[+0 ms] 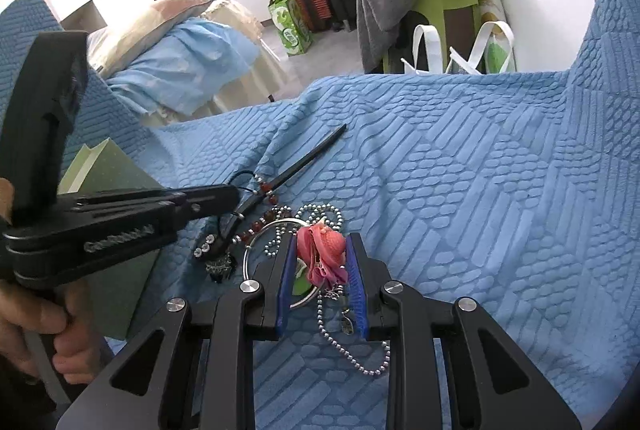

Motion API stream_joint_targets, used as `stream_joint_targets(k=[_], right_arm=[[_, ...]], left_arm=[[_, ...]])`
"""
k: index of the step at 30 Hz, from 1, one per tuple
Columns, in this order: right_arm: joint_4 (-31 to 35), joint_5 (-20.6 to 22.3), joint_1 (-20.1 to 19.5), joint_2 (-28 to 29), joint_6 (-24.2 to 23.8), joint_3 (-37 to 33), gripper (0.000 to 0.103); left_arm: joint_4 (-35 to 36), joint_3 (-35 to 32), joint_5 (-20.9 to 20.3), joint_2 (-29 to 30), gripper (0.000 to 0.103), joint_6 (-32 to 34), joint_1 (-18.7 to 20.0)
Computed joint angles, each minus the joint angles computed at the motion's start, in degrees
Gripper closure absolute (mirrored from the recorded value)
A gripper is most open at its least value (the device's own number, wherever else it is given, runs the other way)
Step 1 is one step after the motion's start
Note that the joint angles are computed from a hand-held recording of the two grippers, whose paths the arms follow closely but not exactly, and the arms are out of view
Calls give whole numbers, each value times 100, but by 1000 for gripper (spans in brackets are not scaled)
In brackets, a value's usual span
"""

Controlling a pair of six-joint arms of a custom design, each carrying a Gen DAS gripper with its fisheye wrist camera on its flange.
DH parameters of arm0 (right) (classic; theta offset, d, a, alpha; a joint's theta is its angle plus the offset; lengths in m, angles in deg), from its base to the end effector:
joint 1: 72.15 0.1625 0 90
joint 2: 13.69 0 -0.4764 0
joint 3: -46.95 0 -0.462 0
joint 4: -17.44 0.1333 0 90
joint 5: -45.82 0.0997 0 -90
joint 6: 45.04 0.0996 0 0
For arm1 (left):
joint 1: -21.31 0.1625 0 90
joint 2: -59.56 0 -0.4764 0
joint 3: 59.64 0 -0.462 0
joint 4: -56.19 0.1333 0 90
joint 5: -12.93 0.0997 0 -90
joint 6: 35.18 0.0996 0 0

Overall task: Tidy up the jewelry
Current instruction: 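Lift both held items and carry them toward the green box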

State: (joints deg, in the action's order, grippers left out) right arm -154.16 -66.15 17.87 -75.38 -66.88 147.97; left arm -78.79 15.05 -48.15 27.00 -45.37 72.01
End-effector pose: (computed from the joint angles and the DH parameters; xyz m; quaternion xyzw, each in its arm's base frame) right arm 0.0963 -0.7192 0.2878 0.1062 -0.9121 0.3139 0.2415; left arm -0.3967 -0.7712 0.0269 0.2373 0.9385 -0.1264 0.2166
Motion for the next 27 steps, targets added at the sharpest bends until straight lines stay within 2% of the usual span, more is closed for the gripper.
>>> stream_joint_targets(k=[11, 16, 27], right_arm=[[-186, -294, 126, -282, 515, 336, 80], [-213, -542, 238, -345, 598, 467, 80], [-412, -1078, 734, -471, 699, 600, 80]], left_arm=[[-308, 564, 32, -431, 100, -79, -202], [-404, 870, 14, -661, 100, -144, -263], [-551, 1248, 5, -1240, 100, -130, -432]])
